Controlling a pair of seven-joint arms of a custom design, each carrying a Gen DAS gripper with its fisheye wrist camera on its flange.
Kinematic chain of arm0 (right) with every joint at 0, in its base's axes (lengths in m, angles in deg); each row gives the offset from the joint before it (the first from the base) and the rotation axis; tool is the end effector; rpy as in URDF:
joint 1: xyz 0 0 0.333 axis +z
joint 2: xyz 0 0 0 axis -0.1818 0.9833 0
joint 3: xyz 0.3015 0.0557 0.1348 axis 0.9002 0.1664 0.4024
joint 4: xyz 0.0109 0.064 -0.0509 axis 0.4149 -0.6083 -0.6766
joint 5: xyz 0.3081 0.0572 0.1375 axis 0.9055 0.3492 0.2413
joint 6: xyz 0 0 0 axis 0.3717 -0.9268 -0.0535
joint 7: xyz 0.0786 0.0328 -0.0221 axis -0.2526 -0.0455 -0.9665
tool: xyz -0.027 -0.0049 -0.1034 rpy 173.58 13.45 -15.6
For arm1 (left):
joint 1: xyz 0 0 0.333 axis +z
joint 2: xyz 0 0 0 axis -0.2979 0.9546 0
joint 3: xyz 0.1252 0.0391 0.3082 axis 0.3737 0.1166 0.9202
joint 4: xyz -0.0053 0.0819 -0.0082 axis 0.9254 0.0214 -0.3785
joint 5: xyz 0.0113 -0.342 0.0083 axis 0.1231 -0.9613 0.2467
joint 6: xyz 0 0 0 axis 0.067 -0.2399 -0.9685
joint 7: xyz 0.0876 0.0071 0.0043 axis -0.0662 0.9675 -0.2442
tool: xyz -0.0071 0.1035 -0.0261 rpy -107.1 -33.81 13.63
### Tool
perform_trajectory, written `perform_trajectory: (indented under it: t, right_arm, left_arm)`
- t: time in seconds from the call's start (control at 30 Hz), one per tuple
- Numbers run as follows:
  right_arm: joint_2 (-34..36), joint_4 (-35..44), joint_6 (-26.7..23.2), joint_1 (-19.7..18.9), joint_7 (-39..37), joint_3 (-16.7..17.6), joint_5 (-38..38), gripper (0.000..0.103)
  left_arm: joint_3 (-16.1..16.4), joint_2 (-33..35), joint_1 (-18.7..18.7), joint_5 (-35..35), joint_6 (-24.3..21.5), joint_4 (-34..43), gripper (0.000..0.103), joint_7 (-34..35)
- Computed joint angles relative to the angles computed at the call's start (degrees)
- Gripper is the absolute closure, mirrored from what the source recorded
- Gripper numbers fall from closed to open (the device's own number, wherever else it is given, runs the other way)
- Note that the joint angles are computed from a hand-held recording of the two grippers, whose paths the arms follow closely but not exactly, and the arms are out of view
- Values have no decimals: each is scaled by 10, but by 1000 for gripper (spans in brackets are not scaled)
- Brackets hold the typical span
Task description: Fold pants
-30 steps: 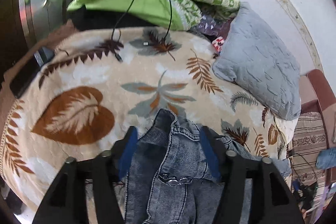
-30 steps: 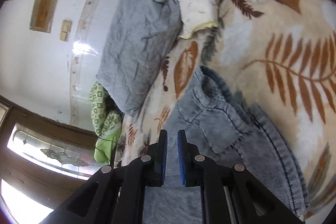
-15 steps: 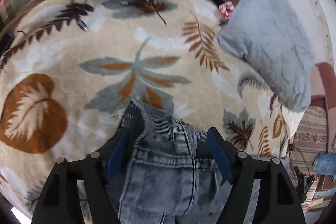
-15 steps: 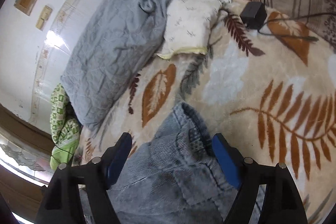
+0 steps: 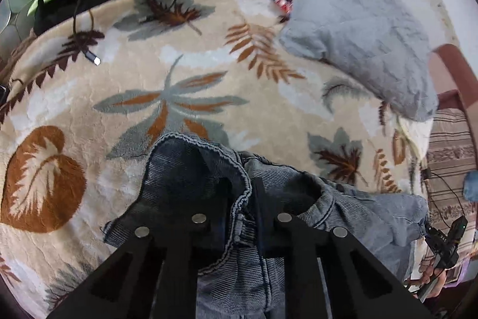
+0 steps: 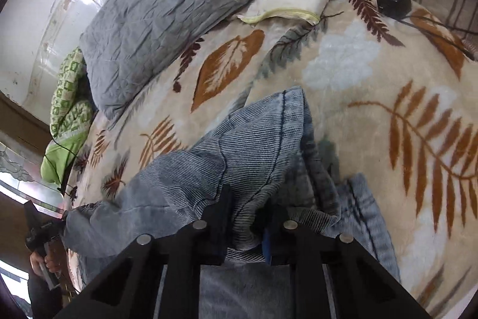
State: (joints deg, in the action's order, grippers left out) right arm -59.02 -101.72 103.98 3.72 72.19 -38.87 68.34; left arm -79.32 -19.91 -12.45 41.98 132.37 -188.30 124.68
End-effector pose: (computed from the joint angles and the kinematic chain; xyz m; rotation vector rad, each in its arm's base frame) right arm 0.5469 0.1982 0.5186 -1.3432 1.9423 -0.0199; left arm 0.5659 0.0041 0.5639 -2.2830 1.8730 -0.8212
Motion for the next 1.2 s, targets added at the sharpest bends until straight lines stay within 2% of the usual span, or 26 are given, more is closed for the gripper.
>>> perform_trajectory:
  t: [0.1,0.23,0.3,0.37,0.57,0.77,0.87,0.93,1.13,1.2]
  right_arm:
    - [-31,-36,47,2,-20,6,34,85]
    - [-54,-68,86,18,-7,-5,43,85]
    - [-56,-67,93,21,-44,-5,91,85]
    - [-55,-68,97,26,-42,-10,89,85]
    - [-46,-69,88,27,-38,-14,91,85]
    - [-36,-80,95,28,24,-13,38,85]
    - [-30,-79,81,39,125,-33,-82,85]
    - [-26,-77,76,38,166,-36,-128,85]
    - [-10,-69,79,8,159,-5,-84,85]
    - [-8,-64,72,17,191,-18,-124,85]
  left_arm:
    - [3,-33,5,-57,18,-32,89,38]
    - [11,-90,0,-126,44,-85,90,79]
    - [17,-115,-5,-157,55,-107,91,93]
    - [19,-144,-10,-179,86,-139,98,95]
    - [48,-225,-47,-294,155,-231,98,158]
    - [62,-231,-63,-331,141,-264,98,184]
    - [65,-226,-66,-355,130,-271,98,204]
    - [60,-223,-63,-357,130,-274,98,206]
    - [49,-233,-60,-372,142,-295,98,221]
    - [45,-238,-60,-363,146,-304,98,215]
